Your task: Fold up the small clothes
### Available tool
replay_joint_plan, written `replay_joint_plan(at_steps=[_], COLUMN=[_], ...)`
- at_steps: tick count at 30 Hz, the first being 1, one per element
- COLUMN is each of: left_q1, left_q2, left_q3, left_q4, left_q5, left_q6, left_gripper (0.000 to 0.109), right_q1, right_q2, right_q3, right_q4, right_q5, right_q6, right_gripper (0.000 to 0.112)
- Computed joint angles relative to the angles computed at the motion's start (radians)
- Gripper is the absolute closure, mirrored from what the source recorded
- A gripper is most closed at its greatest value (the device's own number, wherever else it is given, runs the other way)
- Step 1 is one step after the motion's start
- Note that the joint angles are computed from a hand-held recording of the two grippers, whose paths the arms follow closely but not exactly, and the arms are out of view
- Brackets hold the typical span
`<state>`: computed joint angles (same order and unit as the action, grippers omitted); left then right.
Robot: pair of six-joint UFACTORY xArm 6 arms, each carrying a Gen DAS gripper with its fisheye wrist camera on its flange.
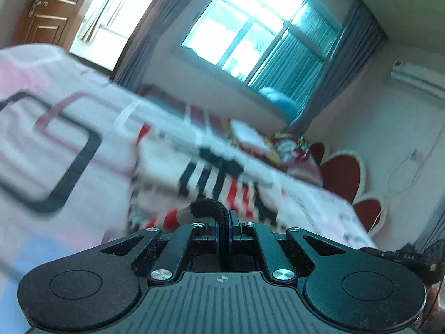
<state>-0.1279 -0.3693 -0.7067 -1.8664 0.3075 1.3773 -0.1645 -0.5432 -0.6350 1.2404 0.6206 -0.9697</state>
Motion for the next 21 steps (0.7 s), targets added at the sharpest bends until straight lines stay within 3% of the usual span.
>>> replay_joint_plan(at_steps=[7, 11, 17, 21], left_q1=[0.024, 0.029, 0.053, 0.063], left_q2=[0.368, 0.593, 0.982, 1.206], left_q3=[-0.409, -0.643, -1.051, -1.309], left_q4=[0.173, 0.400, 0.861, 0.845], left_q5=[-0.002, -0.009, 0.043, 0.067], left_q6=[-0.178, -0.399, -0.847, -0.923], left_gripper=[0.103, 0.103, 0.103, 0.103], right_q1=[0.007, -0.004, 0.007, 0.010], right_q2=[0.376, 0.639, 1.046, 1.349], right_q3=[-0.391, -0.656, -1.083, -1.437], right_q4=[0.084, 0.068, -0.032, -0.151], right_q5=[-0.001, 0.045, 0.098, 0.150], right_q6=[0.015, 0.083, 0.227, 0.394], right_gripper=[0.107, 0.107, 0.107, 0.101])
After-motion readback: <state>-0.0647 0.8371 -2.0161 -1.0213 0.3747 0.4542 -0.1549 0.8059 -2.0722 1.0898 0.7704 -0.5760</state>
